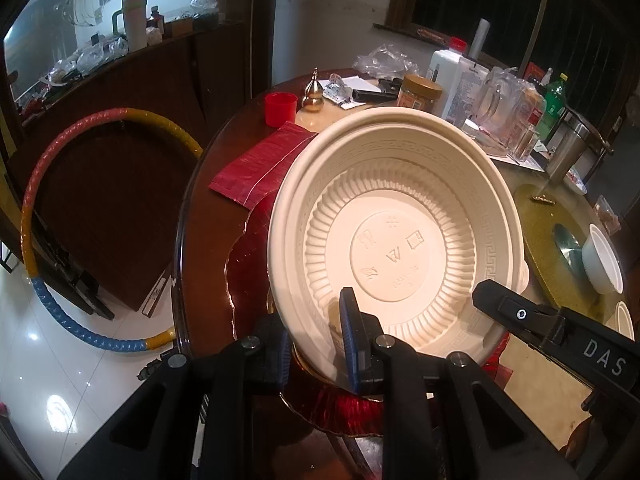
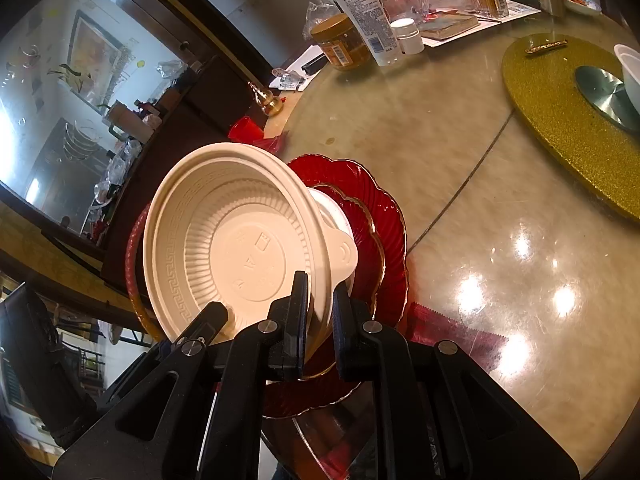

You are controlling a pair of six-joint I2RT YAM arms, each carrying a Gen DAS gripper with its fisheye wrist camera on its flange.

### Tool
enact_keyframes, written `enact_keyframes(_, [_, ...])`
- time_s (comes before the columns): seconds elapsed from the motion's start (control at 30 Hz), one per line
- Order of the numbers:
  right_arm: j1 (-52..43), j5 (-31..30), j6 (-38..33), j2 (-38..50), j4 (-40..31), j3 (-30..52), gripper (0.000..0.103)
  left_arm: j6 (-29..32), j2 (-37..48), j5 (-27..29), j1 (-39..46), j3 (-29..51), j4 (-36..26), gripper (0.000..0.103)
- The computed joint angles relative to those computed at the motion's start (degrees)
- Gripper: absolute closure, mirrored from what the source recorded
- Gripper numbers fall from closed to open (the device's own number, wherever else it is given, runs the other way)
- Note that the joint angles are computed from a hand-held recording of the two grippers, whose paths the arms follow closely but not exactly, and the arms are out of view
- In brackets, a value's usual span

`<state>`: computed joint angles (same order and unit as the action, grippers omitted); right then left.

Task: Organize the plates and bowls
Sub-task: 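Lower the beige bowl into the white bowl on the red plates with both tools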

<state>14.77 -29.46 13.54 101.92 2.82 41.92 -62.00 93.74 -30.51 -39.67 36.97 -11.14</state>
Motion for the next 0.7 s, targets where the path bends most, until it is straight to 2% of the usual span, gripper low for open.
enact_keyframes(0.7, [0.26, -0.21, -0.18, 0.10, -1.42, 1.01, 0.092, 0.55, 1.24, 0.32, 0.90, 1.19, -0.42, 0.081])
